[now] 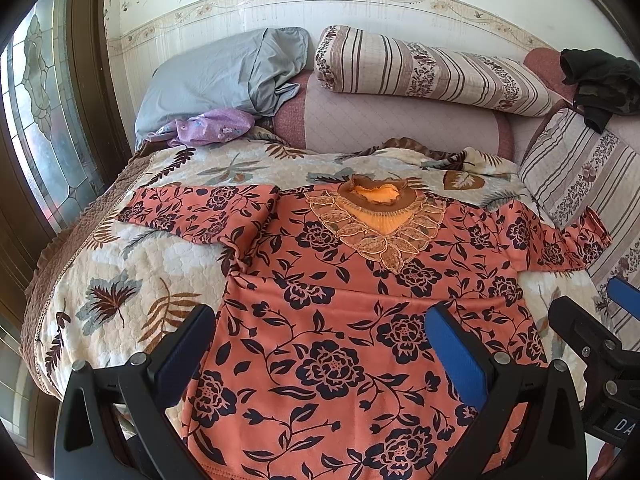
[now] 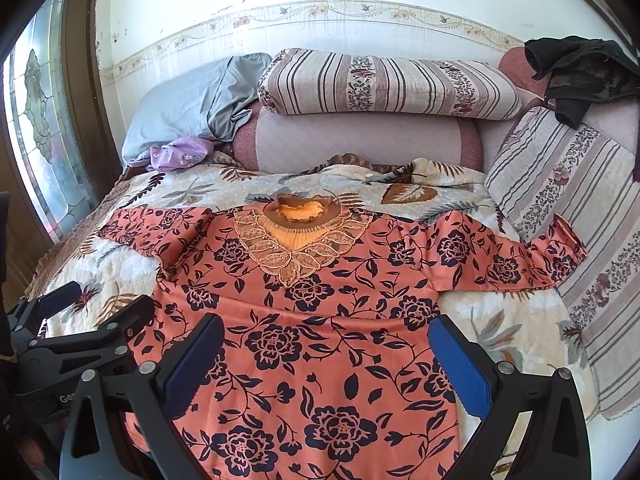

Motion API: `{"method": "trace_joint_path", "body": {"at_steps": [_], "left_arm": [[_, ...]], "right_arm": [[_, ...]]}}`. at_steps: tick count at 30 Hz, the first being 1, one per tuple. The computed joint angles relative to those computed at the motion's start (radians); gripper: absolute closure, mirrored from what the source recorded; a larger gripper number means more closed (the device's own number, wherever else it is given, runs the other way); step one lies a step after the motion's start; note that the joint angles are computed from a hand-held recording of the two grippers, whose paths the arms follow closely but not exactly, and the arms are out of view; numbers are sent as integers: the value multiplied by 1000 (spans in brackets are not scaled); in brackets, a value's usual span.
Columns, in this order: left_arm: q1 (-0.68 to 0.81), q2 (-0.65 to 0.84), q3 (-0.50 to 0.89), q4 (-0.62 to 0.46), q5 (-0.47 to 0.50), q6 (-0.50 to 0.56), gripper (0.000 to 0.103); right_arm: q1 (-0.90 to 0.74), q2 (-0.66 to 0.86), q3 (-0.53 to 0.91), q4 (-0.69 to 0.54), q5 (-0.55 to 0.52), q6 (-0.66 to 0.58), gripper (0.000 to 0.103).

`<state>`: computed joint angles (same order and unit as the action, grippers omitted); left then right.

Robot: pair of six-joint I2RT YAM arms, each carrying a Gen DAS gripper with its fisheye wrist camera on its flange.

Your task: Fold small clothes

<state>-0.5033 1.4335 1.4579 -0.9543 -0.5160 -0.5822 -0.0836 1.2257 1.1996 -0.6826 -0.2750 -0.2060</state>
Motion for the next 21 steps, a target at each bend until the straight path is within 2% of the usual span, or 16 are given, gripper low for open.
{"method": "trace_joint_path", "body": {"at_steps": [3,7,11,15,17,21], "left_arm": [[23,-5,-31,27,22,4,0],[74,26,-115,84,51,16,0],[125,136,-172,114,94,46,0],[140,227,-167,139,104,67,0],[141,253,-148,162,96,83,0],[159,322,-129,242,99,119,0]], "right_arm": [[-5,18,-4,-3,-30,-6,0],[-80,105,-13,-32,-188,-42,0],[-244,282,-4,-58,-296,-96,1],[-456,513,156,-40,-365,-38,3],[-528,602,264,44,-335,14,4],[-547,781,525,234,-108,10,8]]}}
